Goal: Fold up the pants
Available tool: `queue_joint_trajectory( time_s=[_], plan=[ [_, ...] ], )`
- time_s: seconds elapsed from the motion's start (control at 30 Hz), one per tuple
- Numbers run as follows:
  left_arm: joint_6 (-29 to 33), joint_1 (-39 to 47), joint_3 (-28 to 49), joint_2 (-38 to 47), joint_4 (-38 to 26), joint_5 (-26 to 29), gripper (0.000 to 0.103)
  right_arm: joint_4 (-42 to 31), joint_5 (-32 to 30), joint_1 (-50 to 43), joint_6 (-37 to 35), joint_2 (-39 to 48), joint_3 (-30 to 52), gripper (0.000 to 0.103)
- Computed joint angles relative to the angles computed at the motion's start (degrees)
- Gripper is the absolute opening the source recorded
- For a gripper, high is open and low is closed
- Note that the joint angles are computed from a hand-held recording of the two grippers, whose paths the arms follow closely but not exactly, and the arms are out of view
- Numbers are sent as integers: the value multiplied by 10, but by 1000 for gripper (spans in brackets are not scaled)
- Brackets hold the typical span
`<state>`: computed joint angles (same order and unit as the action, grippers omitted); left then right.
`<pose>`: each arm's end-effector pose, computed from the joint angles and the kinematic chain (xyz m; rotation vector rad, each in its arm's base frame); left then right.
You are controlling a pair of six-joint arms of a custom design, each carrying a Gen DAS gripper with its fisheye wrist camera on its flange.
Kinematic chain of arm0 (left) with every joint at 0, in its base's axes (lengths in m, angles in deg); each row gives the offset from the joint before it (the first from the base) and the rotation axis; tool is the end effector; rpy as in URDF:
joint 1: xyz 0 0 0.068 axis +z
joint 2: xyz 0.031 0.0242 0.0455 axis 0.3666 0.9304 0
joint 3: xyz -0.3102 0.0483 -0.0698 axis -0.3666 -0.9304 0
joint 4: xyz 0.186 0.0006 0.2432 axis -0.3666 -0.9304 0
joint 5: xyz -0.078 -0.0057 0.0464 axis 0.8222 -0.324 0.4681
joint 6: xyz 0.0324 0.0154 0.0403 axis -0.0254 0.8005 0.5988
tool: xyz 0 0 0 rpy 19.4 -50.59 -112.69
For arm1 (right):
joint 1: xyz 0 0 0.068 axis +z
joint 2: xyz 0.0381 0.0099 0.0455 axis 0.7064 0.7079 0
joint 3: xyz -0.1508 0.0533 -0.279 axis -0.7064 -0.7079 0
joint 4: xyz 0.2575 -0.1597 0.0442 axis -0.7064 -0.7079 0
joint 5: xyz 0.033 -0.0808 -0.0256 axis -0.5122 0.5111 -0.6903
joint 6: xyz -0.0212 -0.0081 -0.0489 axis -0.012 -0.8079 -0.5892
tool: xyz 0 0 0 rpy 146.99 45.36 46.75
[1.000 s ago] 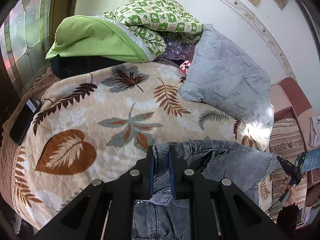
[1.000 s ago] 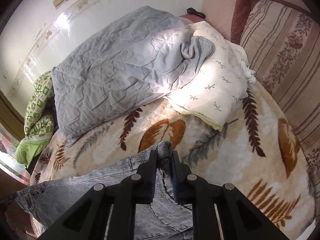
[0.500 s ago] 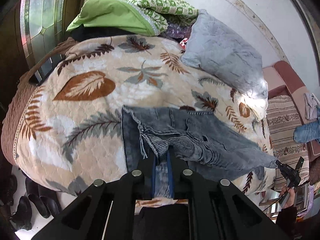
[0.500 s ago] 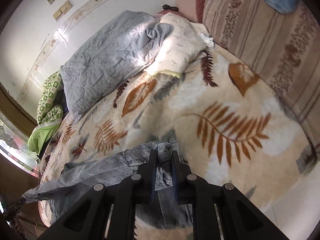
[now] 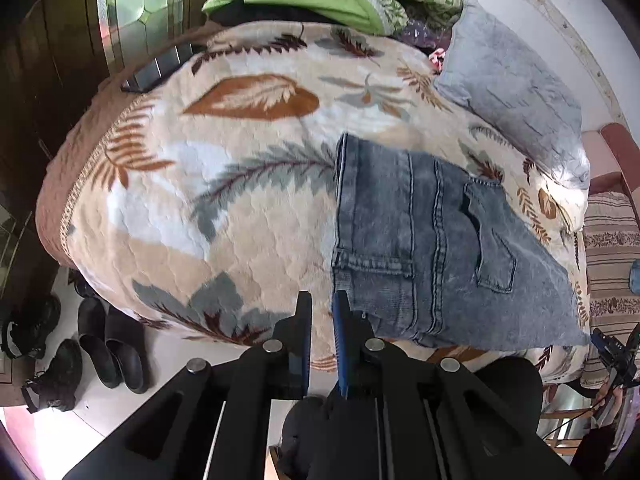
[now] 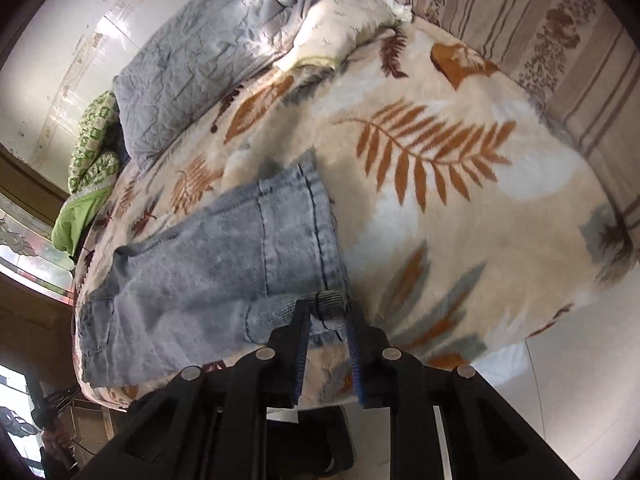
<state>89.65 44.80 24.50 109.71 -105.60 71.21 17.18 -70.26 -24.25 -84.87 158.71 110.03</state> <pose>0.3233 0.1234 0.1716 0.0114 2.6904 -0.3783 0.1267 -0.2760 0.1325 0.8697 2.3833 0.3411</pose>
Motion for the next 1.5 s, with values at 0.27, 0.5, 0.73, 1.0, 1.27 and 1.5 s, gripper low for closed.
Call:
queue_joint_trajectory(
  time_s=[0.27, 0.5, 0.73, 1.0, 1.27, 1.5],
  plan=[
    [-40, -59, 33, -24, 24, -5, 38, 133, 18, 91, 143, 62, 50, 88],
    [-107, -132, 82, 71, 48, -33, 38, 121, 123, 157, 139, 190, 128, 47],
    [-98, -214, 106, 92, 51, -55, 38, 164, 170, 177, 111, 114, 79, 12],
    [-123, -313, 155, 126, 57, -89, 38, 206, 151, 180, 155, 56, 74, 8],
    [-158, -314, 120, 149, 102, -127, 37, 191, 81, 160, 203, 137, 110, 7],
    [-105, -288, -14, 45, 171, -122, 38, 78, -13, 343, 182, 83, 134, 20]
  ],
)
